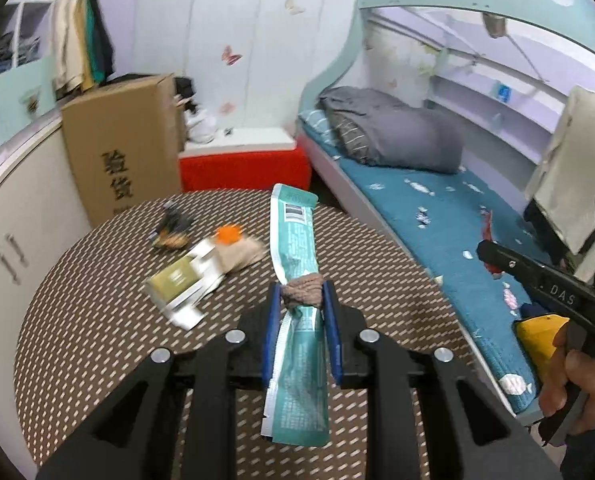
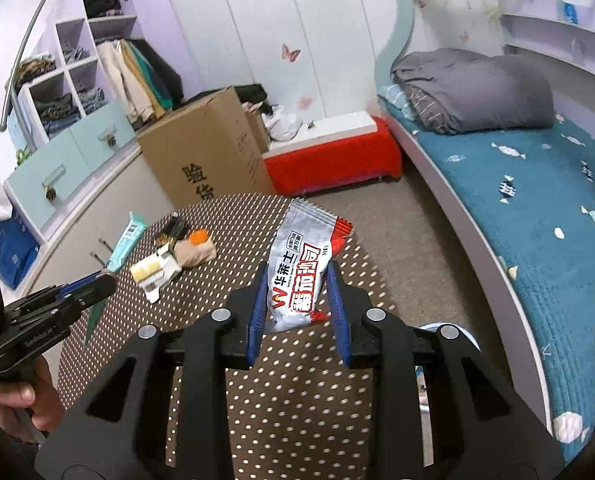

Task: Collect trash
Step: 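Carry the wrapper and teal tube over the bin and release them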

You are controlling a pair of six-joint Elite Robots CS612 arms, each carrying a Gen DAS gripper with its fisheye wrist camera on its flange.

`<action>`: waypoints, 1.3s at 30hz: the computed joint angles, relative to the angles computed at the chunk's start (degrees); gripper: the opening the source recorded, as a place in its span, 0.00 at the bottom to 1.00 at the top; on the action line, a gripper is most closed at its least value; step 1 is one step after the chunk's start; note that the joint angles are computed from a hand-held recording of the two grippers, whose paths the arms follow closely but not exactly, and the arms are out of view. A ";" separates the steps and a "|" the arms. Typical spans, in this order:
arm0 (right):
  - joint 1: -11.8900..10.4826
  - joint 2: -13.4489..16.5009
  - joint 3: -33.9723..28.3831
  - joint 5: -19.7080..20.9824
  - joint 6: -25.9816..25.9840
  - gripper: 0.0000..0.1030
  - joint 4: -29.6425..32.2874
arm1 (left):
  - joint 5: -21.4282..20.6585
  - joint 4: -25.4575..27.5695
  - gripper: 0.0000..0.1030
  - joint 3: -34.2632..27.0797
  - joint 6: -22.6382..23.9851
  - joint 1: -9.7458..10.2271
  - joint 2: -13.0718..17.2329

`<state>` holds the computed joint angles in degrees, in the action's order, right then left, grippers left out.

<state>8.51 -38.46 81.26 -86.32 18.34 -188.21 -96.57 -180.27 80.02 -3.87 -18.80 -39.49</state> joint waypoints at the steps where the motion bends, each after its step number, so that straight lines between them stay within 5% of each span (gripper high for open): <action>1: -0.18 -0.30 0.34 -0.52 -0.06 0.27 -0.49 | -0.46 -0.16 0.20 -0.40 0.39 -0.15 0.14; 20: -5.13 -3.16 6.16 -6.84 5.14 0.27 -4.75 | -10.15 5.05 0.20 -9.86 4.94 -4.52 4.03; 39: -10.14 4.36 0.76 2.51 13.06 0.28 7.33 | -10.46 26.71 0.20 -24.86 8.09 -8.85 12.83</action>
